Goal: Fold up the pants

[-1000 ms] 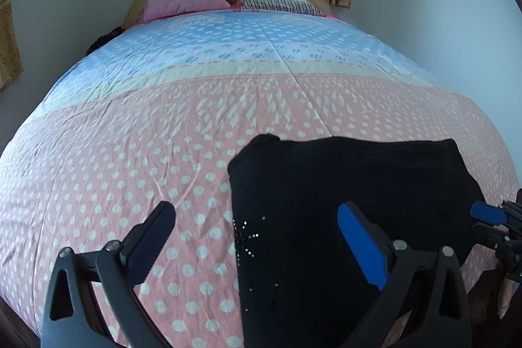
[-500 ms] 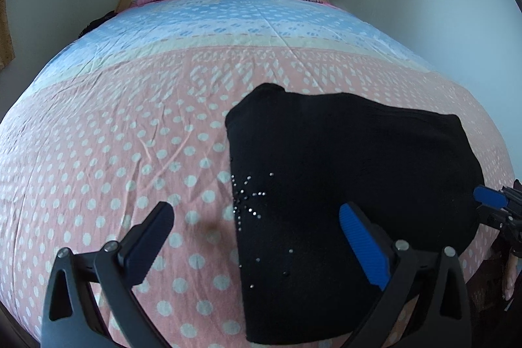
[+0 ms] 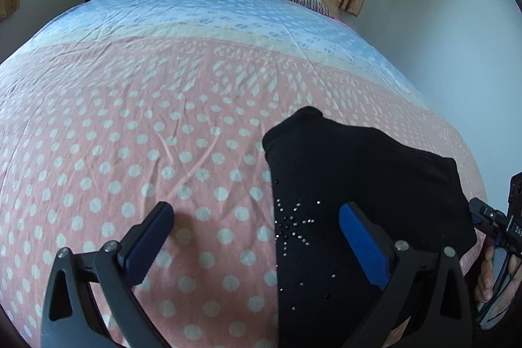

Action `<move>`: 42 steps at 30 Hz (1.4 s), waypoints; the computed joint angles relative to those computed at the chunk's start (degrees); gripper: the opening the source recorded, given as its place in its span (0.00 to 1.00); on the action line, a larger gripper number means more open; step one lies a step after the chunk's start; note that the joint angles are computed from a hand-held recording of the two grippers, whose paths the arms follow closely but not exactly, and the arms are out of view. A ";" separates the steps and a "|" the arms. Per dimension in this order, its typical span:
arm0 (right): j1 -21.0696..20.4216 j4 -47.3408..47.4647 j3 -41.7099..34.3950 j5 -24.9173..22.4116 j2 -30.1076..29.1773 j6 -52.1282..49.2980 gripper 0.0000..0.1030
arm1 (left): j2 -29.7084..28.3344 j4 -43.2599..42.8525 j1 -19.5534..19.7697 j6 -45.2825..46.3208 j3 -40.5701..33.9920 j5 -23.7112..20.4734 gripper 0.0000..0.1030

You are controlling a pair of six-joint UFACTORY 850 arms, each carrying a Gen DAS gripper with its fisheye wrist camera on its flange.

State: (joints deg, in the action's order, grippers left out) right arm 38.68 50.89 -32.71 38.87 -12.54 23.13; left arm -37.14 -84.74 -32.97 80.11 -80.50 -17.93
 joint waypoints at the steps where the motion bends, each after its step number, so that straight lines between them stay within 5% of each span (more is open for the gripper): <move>1: -0.40 -1.79 0.18 0.44 -0.18 1.74 0.70 | -0.32 1.24 -0.03 -0.94 -0.54 -0.51 1.00; 3: -1.24 -4.78 0.11 -0.30 0.08 3.50 0.68 | -0.64 1.81 -0.30 -0.98 -1.09 -1.36 0.96; 5: -2.11 -8.95 -0.47 -1.77 -0.34 5.80 0.49 | -0.74 3.58 -0.54 -1.31 -1.45 -2.95 0.85; 10: -2.66 -13.49 0.66 0.62 -0.72 11.94 0.35 | -1.40 4.83 -0.96 -1.45 -2.48 -6.09 0.66; 12: -2.17 -12.90 0.74 1.09 -0.37 11.30 0.31 | -1.48 4.64 -0.43 -1.57 -2.58 -8.73 0.45; 16: -0.49 -7.03 -1.18 -0.08 0.72 1.64 0.28 | 0.08 1.36 -0.38 2.96 -0.83 -8.31 0.20; 26: -4.06 -9.55 -12.64 -8.40 -1.63 -12.82 0.27 | 5.62 -13.14 2.22 16.63 4.60 -4.92 0.15; 35: -8.28 -27.53 -29.86 -17.46 -12.79 -6.31 0.26 | 10.97 -38.55 6.05 40.82 8.87 3.57 0.15; 42: -8.88 -35.90 -43.11 -23.67 -21.40 -3.27 0.26 | 10.49 -51.68 9.08 51.63 8.99 5.48 0.15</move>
